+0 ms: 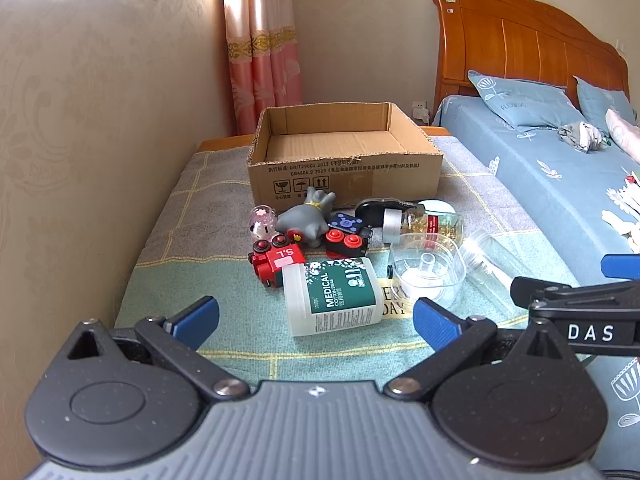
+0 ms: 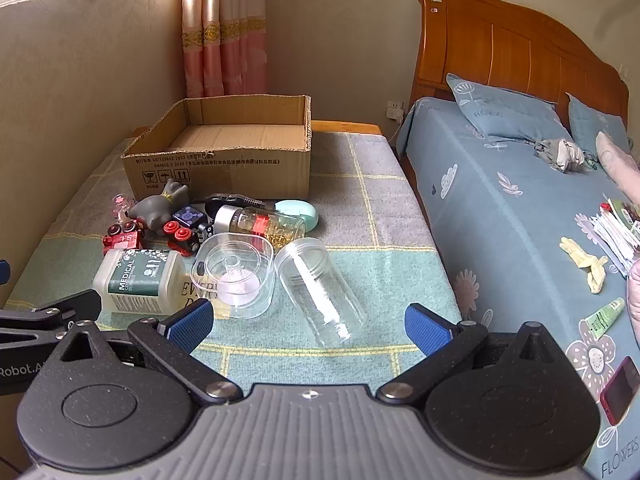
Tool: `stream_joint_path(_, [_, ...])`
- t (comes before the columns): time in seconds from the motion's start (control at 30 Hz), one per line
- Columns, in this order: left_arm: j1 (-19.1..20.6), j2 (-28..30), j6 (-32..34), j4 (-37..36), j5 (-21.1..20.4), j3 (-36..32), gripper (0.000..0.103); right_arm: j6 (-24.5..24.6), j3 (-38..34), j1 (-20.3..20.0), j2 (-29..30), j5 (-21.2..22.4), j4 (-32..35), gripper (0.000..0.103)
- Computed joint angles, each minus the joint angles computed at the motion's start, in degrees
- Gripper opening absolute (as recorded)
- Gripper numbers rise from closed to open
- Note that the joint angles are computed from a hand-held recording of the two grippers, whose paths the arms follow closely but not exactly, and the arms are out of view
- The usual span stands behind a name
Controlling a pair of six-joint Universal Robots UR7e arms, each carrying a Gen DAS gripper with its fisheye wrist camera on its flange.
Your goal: Organize rigid objects
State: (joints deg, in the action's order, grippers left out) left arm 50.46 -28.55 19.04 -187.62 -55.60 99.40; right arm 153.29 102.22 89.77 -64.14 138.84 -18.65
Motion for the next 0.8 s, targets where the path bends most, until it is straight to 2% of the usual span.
stream_joint_path(0.8, [0.0,0.0,0.0,-0.1,-0.1,0.0,0.102,-1.1,0.1,0.1,-0.2,0.1,-0.7,0.103])
